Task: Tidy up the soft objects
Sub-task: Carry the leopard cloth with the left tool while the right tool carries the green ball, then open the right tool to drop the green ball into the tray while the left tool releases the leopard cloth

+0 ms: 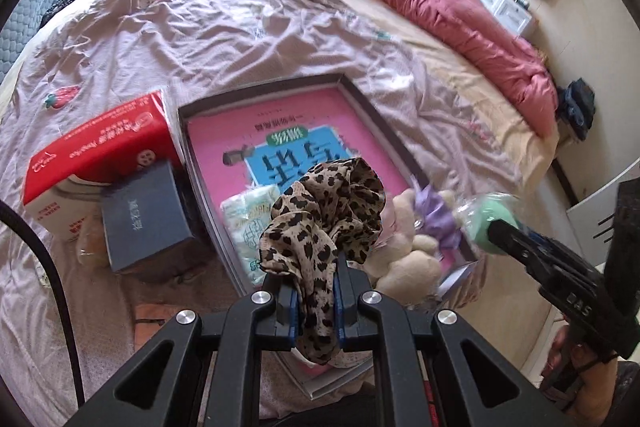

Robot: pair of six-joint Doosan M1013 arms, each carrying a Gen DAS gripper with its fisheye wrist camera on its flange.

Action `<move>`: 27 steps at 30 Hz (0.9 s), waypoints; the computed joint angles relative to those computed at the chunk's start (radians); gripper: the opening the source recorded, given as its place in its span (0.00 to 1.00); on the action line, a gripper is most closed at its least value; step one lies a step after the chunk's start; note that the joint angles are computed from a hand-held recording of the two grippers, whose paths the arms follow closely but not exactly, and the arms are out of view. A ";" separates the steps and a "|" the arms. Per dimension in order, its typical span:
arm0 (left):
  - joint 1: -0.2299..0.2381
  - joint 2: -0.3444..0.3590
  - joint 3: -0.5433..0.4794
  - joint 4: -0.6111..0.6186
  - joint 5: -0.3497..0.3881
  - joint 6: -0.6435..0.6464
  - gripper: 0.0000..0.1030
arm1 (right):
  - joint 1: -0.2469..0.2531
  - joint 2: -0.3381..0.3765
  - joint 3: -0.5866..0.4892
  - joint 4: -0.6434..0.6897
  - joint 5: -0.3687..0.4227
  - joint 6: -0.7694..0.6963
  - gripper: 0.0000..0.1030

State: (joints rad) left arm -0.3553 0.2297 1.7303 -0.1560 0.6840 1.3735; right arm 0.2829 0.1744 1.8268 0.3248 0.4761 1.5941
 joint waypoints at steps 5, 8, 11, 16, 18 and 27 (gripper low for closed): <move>-0.002 0.024 -0.006 -0.001 0.011 -0.001 0.13 | 0.005 0.013 -0.002 -0.040 0.020 0.018 0.40; 0.000 0.033 -0.008 -0.007 0.017 0.001 0.13 | 0.007 0.027 -0.006 -0.050 0.029 0.026 0.39; 0.004 0.038 -0.007 -0.019 0.014 0.010 0.13 | 0.007 0.040 -0.009 -0.049 0.038 0.029 0.39; 0.007 0.046 -0.012 -0.027 0.017 0.016 0.13 | 0.009 0.064 -0.019 -0.060 0.052 0.029 0.39; 0.008 0.048 -0.013 -0.031 0.017 0.019 0.13 | 0.010 0.072 -0.024 -0.074 0.058 0.034 0.39; 0.017 0.066 -0.021 -0.058 0.026 0.035 0.13 | 0.022 0.099 -0.038 -0.146 0.048 0.062 0.39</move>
State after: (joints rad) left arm -0.3384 0.2959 1.7093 -0.2139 0.7099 1.4087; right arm 0.3053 0.2734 1.7884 0.1790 0.5242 1.6558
